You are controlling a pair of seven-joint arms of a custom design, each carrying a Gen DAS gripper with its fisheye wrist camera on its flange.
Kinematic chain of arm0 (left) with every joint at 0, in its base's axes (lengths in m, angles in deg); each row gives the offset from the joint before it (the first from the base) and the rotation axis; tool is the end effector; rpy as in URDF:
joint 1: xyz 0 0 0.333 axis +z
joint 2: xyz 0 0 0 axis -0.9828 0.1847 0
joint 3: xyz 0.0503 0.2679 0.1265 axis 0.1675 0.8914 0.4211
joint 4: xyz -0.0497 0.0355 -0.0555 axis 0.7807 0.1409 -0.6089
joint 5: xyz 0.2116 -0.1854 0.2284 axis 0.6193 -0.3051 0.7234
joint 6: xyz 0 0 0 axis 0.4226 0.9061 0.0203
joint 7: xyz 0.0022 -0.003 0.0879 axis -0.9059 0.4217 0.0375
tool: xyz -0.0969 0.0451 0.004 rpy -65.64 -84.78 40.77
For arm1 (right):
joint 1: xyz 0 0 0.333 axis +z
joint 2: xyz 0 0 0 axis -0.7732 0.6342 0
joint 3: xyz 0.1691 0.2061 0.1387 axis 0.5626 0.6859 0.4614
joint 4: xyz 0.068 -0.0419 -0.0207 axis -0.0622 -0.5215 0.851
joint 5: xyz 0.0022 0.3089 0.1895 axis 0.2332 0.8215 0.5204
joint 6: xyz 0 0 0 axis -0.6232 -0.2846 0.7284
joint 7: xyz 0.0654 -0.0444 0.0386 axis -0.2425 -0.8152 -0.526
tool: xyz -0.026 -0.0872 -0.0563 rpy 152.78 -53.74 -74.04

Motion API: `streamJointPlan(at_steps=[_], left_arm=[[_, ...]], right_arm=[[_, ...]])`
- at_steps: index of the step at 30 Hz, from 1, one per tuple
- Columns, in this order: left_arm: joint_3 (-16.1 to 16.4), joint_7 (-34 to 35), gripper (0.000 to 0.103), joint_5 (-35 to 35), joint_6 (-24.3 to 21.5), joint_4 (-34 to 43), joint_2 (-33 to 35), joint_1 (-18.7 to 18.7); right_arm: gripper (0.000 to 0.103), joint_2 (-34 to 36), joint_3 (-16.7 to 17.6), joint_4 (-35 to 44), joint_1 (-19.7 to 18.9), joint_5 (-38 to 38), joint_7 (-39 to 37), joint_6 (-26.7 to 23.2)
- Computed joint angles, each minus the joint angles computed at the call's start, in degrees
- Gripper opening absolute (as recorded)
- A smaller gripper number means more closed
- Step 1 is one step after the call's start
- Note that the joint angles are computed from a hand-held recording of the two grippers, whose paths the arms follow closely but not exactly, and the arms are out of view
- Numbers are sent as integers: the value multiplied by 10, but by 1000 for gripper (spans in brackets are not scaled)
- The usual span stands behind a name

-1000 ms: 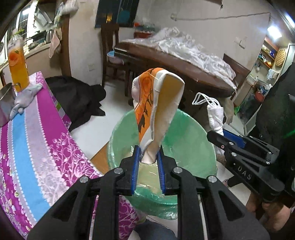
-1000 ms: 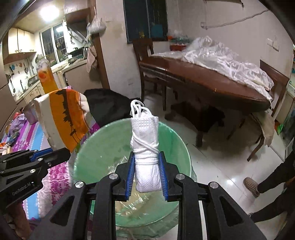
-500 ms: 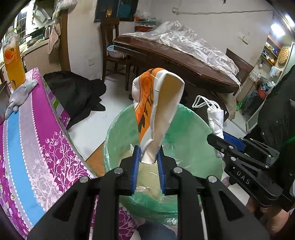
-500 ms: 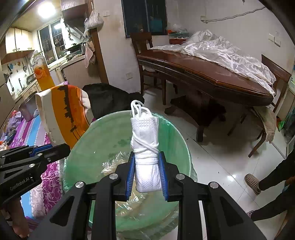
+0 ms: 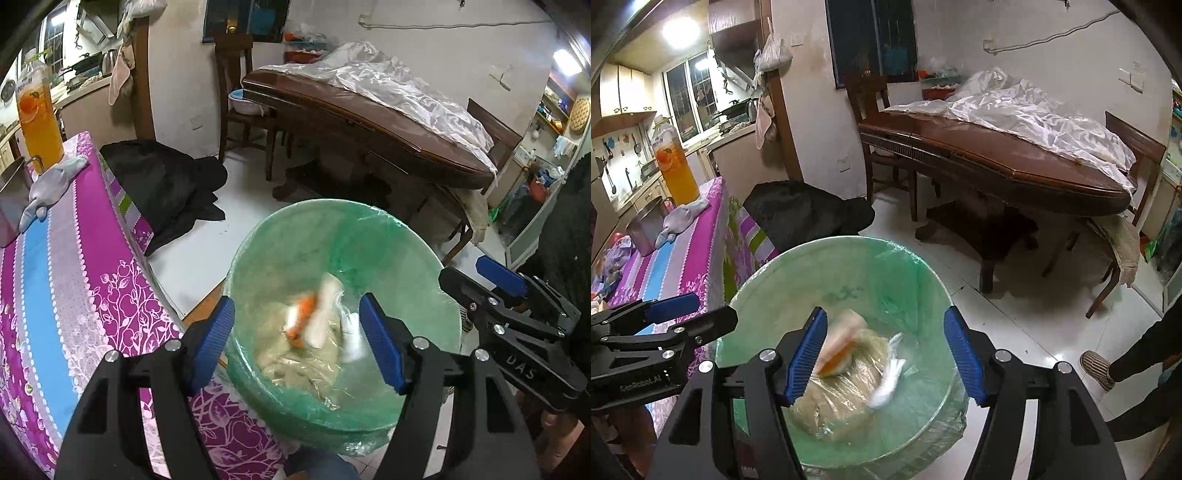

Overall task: Collect trash
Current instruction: 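Open both tools to drop the paper bag and glove into the green bin, then grasp the gold foil wrapper with the left tool while the right tool grasps the white bottle cap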

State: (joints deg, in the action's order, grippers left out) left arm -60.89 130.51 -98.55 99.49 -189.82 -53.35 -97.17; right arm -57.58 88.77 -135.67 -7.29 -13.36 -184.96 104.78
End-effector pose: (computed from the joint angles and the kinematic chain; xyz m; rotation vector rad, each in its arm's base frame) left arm 0.5078 -0.3482 0.4599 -0.8464 2.7910 -1.0561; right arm 0.3297 0.4138 0.4198 -0.9391 2.3956 -0.9734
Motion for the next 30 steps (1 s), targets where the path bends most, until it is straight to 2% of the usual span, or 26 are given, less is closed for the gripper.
streamJointPlan(at_steps=[7, 10, 13, 14, 17, 20, 25, 28, 30], left_arm=[[2, 22, 67, -15, 6, -14, -11, 6], [5, 50, 67, -32, 22, -30, -21, 16], [17, 69, 70, -44, 35, -39, -28, 31], [22, 69, 70, -46, 33, -36, -28, 37], [40, 75, 70, -62, 16, -23, -24, 66], [58, 66, 70, -64, 21, -8, -14, 94], [83, 56, 70, -63, 74, 3, -7, 148], [85, 85, 70, -94, 139, -15, -19, 178], [79, 142, 71, -160, 200, -28, -30, 204]], right_arm=[[68, 5, 6, 18, 13, -11, 7, -32], [82, 10, 11, 33, 27, -38, 23, -52], [98, 43, 17, 84, 55, -94, 31, -98], [98, 56, 15, 103, 64, -107, 25, -107], [98, 89, 1, 149, 81, -135, 5, -93], [98, 143, -19, 221, 104, -162, -31, -83], [98, 226, -56, 333, 131, -184, -102, -35], [98, 282, -74, 409, 133, -173, -145, 15], [98, 312, -86, 452, 138, -167, -171, 39]])
